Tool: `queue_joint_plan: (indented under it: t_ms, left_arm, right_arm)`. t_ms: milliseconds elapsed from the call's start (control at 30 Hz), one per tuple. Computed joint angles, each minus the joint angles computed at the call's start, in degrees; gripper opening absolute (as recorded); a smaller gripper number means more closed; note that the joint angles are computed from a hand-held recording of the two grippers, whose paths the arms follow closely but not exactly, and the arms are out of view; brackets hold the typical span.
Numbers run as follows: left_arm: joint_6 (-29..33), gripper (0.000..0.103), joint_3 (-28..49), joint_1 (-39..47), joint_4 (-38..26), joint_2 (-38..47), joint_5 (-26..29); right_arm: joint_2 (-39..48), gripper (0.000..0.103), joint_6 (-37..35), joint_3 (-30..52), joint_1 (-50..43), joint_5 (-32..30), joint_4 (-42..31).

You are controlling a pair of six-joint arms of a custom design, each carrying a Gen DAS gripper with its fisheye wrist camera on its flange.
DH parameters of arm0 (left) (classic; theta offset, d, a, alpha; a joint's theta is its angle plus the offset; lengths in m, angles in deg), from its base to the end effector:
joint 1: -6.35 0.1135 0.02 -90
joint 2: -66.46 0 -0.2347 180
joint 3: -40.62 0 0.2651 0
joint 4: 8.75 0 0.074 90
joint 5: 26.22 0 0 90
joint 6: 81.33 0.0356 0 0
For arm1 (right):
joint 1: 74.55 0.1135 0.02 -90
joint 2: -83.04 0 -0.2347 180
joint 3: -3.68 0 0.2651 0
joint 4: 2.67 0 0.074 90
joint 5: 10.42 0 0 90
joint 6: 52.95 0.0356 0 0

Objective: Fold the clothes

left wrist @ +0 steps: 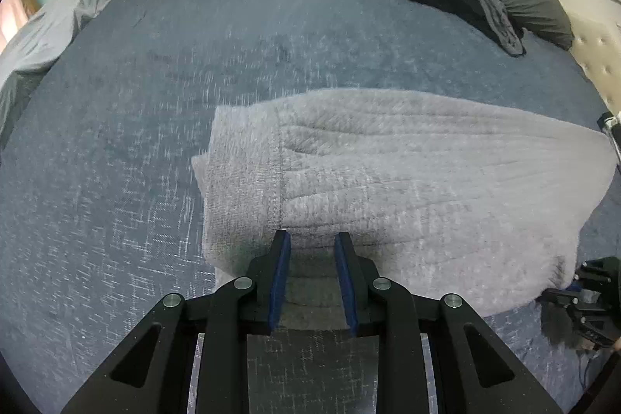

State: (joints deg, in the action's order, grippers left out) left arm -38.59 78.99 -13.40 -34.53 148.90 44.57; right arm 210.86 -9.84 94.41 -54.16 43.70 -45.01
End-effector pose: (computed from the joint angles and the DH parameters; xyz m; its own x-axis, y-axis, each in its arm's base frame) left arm 0.2079 -0.0622 0.0607 -0.7557 -0.4656 -0.4607 -0.5048 0.8622 -0.0434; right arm 0.3623 0.1569 0.0379 -0.3501 -0.7612 -0.5460 -0.9345 0.2434 0.2598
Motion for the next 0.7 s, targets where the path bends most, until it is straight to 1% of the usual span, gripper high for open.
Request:
queue_joint_plan:
  t_ms: [167,267,367,467,500,567,600,633,667,700]
  left_arm:
    - [0.3,0.026,0.0,1.0,3.3,4.0,1.1]
    - [0.1,0.024,-1.1,1.4,4.6,4.0,1.6]
    - [0.3,0.024,-1.0,1.6,4.2,3.8,1.9]
    - [0.1,0.024,-0.5,1.3,3.8,4.4,1.7]
    - [0.2,0.024,0.0,1.4,3.8,4.9,1.7]
    - [0.1,0.024,0.1,1.5,4.0,5.2,1.7]
    - [0.3,0.024,0.3,1.6,4.1,5.4,1.7]
    - [0.3,0.024,0.1,1.6,4.5,5.5,1.8]
    - [0.0,0.024,-0.2,1.4,4.5,5.1,1.7]
    - [0.0,0.024,-0.4,1.4,4.7,5.0,1.7]
  right_arm:
    - [1.3,0.005,-3.9,1.6,-2.5,-0.8,-4.4]
    - [1.1,0.005,-4.8,1.8,-3.0,-1.7,-6.0]
    - [2.2,0.005,-5.8,3.5,-3.5,-1.9,-8.4]
    - [3.5,0.005,-6.6,6.9,-4.2,-3.7,-13.7]
    - [4.2,0.009,-6.2,8.7,-4.8,-4.9,-15.7]
    - [5.8,0.010,-4.6,12.0,-5.6,-6.2,-18.9]
    - [6.8,0.015,-3.6,13.6,-6.0,-7.0,-20.3]
    - [7.5,0.027,-2.7,14.8,-6.5,-8.1,-21.2]
    - [8.2,0.031,-2.0,16.0,-7.0,-9.3,-22.3]
    - [8.9,0.032,-1.3,17.1,-7.6,-10.5,-23.3]
